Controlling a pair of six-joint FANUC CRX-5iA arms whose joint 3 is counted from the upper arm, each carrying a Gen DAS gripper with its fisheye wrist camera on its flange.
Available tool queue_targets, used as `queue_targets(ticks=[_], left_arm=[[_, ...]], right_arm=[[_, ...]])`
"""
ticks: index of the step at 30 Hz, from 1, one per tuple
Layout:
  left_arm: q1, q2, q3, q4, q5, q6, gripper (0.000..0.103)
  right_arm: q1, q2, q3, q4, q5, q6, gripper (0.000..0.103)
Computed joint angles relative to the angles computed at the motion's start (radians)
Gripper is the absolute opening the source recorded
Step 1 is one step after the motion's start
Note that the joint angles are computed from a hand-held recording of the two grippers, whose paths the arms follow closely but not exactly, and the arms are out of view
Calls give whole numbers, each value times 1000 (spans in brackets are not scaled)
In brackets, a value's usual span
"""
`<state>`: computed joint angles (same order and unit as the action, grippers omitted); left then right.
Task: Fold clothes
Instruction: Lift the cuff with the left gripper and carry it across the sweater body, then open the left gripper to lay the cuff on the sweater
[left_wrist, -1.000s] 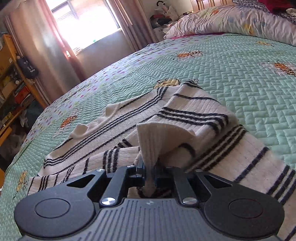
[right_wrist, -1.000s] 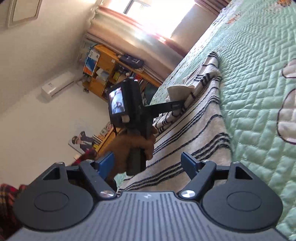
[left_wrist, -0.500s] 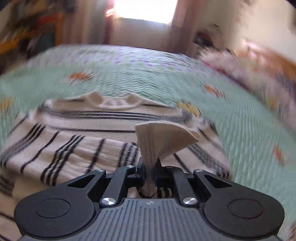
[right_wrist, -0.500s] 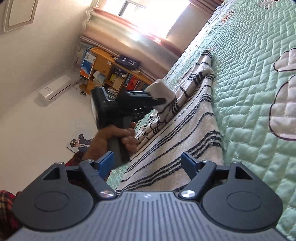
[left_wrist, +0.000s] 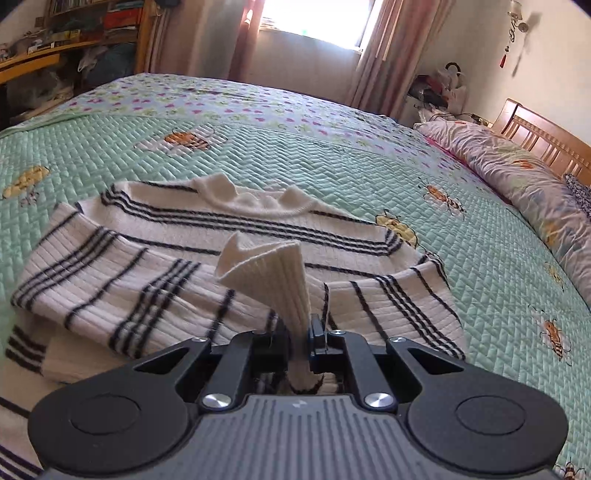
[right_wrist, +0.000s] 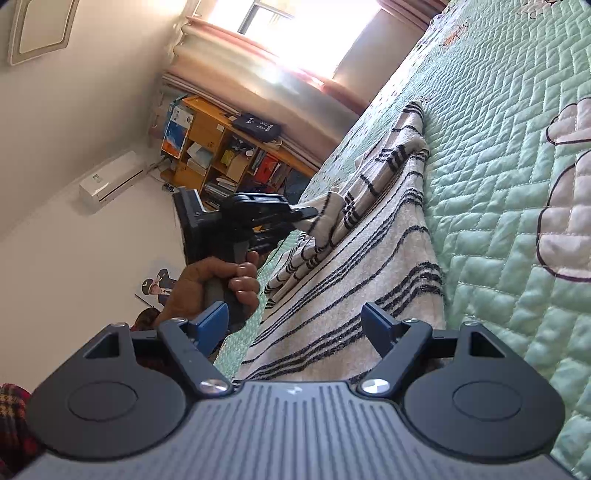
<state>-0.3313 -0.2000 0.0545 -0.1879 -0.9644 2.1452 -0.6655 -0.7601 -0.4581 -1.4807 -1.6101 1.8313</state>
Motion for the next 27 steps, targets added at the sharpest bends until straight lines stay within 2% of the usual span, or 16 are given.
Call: queue_targets(ticks=[5,8,10,11,12,13,14,15,16,17,18,19,20,21,23,27], left_arm=[[-33,1,70,-86,68,93,10],[-121,39,156,-234,73,106,10],[-163,90,205,-266,44,66,11],[-175,120,222,-256,27,20,15],[-169,161,233,-198,-1,-77,31],[-163,211,255,-129,-62,-182,38],[-173,256,282,-104,-137,-234,42],[-196,278,287,-116,-177,-243,43],[-233,266,266,-176,-166,-219,46],[-278,246,240,-257,-147,-180,58],[-306,229,224,-304,-143,-153,80],[-308,207,202,-300,-132,-137,90],[-287,171,163,-255,-98,-134,93],[-261,131,120,-203,-58,-135,90],[-232,73,79,-198,-38,-113,90],[-168,-11,73,-352,-67,101,90]], right_arm=[[-14,6,-2,-10,-13,-2,80],[-13,14,-1,-15,-17,-3,80],[-9,20,1,-15,-19,-1,80],[-8,23,1,-14,-20,0,80],[-7,24,2,-14,-21,1,80],[-6,25,2,-14,-21,1,80],[-5,25,2,-13,-22,2,80],[-6,24,2,-13,-22,2,80],[-12,24,2,-16,-27,3,80],[-18,23,2,-18,-32,5,80],[-25,22,1,-22,-36,4,80],[-32,22,0,-25,-40,3,80],[-38,23,0,-29,-45,2,80],[-44,25,-1,-32,-50,1,80],[-53,23,-3,-36,-58,1,80],[-53,21,-3,-35,-58,5,80]])
